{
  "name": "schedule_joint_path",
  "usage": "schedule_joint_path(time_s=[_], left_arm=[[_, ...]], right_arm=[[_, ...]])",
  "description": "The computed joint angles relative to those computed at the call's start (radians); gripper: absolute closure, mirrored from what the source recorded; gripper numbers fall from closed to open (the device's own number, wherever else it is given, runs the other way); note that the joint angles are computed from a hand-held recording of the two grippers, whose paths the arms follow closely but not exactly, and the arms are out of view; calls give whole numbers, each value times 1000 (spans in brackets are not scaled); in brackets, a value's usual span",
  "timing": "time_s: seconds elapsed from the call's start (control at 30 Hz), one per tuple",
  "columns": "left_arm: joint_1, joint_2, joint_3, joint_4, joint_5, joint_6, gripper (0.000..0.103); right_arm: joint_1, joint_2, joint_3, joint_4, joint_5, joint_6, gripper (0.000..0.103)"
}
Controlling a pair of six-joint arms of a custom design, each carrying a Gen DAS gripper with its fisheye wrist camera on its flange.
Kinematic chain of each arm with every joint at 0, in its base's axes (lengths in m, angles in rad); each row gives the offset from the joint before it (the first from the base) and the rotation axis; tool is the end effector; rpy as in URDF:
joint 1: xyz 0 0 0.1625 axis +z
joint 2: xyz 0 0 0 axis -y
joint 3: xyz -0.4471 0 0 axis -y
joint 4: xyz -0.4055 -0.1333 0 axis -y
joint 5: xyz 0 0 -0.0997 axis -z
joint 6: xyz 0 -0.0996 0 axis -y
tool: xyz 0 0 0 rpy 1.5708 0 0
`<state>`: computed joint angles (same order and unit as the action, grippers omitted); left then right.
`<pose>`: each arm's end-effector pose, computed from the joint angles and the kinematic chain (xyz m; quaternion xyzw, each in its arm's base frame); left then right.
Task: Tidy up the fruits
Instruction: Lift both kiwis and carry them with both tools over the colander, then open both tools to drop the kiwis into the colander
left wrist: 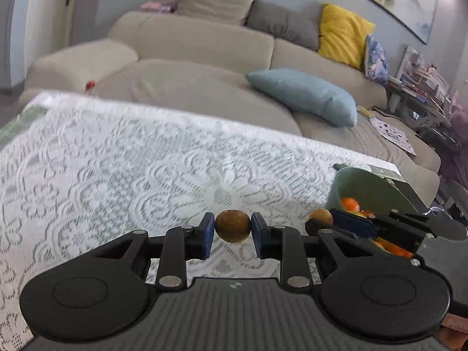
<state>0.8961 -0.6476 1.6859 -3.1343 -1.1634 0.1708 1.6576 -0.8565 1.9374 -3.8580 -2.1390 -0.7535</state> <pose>-0.2990 -0.6503 0.0537 0.3401 0.8840 -0.2949 0.1258 0.1312 -0.5885 0.2057 0.1773 -0.7866 0.4390 0.3963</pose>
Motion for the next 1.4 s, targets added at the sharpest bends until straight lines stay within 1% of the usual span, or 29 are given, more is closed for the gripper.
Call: schedule_joint_path(time_s=[0.1, 0.2, 0.5, 0.67, 0.77, 0.97, 1.07, 1.27, 1.33, 1.4], left_arm=[[-26, 16, 6, -50, 15, 41, 73], [-49, 31, 1, -69, 23, 69, 73], [-93, 83, -40, -63, -15, 107, 73], [-102, 125, -84, -22, -50, 114, 73], [-99, 151, -122, 24, -76, 98, 73], [-90, 186, -180, 104, -127, 68, 73], [-91, 200, -205, 154, -117, 67, 73], [-89, 210, -215, 188, -104, 54, 73], [-90, 211, -215, 188, -101, 48, 73], [-91, 210, -213, 188, -98, 44, 73]], right_arm=[[-4, -7, 6, -45, -6, -23, 84], [-9, -13, 14, -102, -16, -48, 84], [-52, -67, 46, -163, -43, -18, 84], [-88, -106, 65, -129, -36, 33, 84], [-113, -140, 79, -66, -12, 99, 84], [-136, -157, 81, -24, -16, 138, 84], [-146, -168, 86, 10, -6, 161, 84], [-144, -161, 75, 44, -27, 150, 84], [-141, -153, 72, 30, -36, 130, 84], [-142, -152, 71, 29, -37, 128, 83]])
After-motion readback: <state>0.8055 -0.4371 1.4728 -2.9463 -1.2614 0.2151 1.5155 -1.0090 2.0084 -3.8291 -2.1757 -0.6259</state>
